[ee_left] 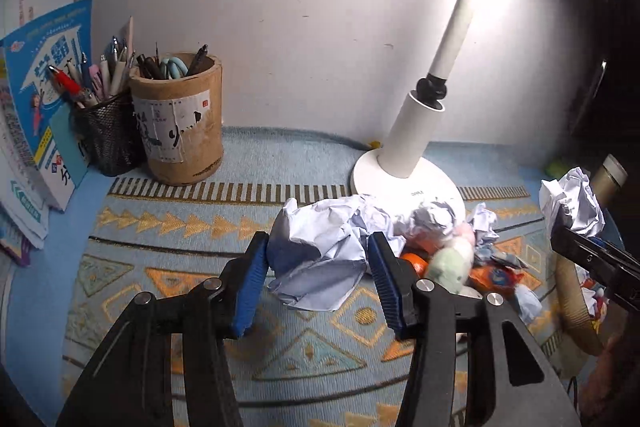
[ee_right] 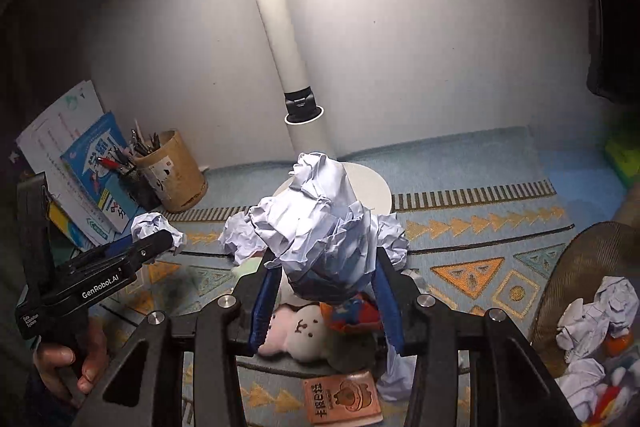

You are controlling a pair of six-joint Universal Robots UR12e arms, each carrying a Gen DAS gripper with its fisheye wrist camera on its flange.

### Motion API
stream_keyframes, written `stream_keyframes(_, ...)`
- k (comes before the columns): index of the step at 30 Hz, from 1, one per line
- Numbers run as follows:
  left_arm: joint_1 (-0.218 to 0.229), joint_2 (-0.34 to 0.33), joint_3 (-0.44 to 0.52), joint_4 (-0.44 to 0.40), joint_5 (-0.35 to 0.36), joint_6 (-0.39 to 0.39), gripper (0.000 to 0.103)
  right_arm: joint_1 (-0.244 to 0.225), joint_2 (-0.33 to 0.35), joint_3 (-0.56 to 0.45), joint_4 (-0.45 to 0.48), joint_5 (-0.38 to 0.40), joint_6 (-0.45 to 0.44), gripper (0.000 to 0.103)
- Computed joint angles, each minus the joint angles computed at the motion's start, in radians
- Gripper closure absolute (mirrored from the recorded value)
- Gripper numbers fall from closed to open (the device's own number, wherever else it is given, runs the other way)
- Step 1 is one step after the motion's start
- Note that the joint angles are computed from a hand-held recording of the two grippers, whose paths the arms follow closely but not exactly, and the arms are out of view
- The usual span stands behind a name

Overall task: Organize objects
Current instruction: 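Grasp a white paper ball with the left tool while the right tool grasps another, then carry both paper balls to the amber glass bowl and open both tools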

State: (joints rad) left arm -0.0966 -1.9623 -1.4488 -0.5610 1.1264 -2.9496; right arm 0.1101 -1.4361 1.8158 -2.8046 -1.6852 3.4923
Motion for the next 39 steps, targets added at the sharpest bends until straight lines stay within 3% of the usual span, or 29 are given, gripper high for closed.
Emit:
stream_keyframes(2,0.005,0.042,-0.051,0.01,-0.015,0.002,0.055,0.018,-0.037,0.039,0.013,0.017,-0.018,0.059)
stream_keyframes(6,0.036,0.128,-0.183,0.038,-0.087,-0.041,0.055,0.03,-0.098,0.127,0.076,0.156,-0.096,0.059)
stream_keyframes(12,0.052,0.16,-0.317,0.146,-0.134,-0.135,0.055,0.076,-0.104,0.19,0.12,0.083,-0.183,0.058)
stream_keyframes(14,0.052,0.155,-0.336,0.176,-0.139,-0.147,0.055,0.074,-0.107,0.199,0.118,0.074,-0.182,0.051)
stream_keyframes(15,0.053,0.158,-0.34,0.18,-0.137,-0.149,0.055,0.069,-0.111,0.206,0.113,0.084,-0.177,0.039)
stream_keyframes(17,0.063,0.162,-0.359,0.255,-0.165,-0.168,0.054,0.067,-0.122,0.22,0.091,0.086,-0.165,0.028)
stream_keyframes(21,0.069,0.156,-0.35,0.217,-0.186,-0.18,0.053,0.085,-0.133,0.233,0.082,0.047,-0.175,0.023)
stream_keyframes(25,0.07,0.157,-0.354,0.227,-0.195,-0.176,0.053,0.081,-0.135,0.242,0.07,0.065,-0.133,0.023)
stream_keyframes(31,0.055,0.162,-0.353,0.215,-0.162,-0.129,0.053,0.088,-0.109,0.216,0.084,0.005,-0.103,0.023)
stream_keyframes(32,0.053,0.162,-0.353,0.215,-0.158,-0.125,0.053,0.088,-0.106,0.214,0.086,0.001,-0.103,0.027)
stream_keyframes(33,0.052,0.163,-0.354,0.215,-0.153,-0.122,0.053,0.089,-0.104,0.212,0.088,-0.003,-0.107,0.041)
stream_keyframes(35,0.05,0.163,-0.353,0.214,-0.146,-0.117,0.053,0.092,-0.103,0.21,0.097,-0.006,-0.117,0.051)
stream_keyframes(39,0.044,0.166,-0.357,0.224,-0.126,-0.11,0.053,0.096,-0.125,0.23,0.056,-0.021,-0.122,0.056)
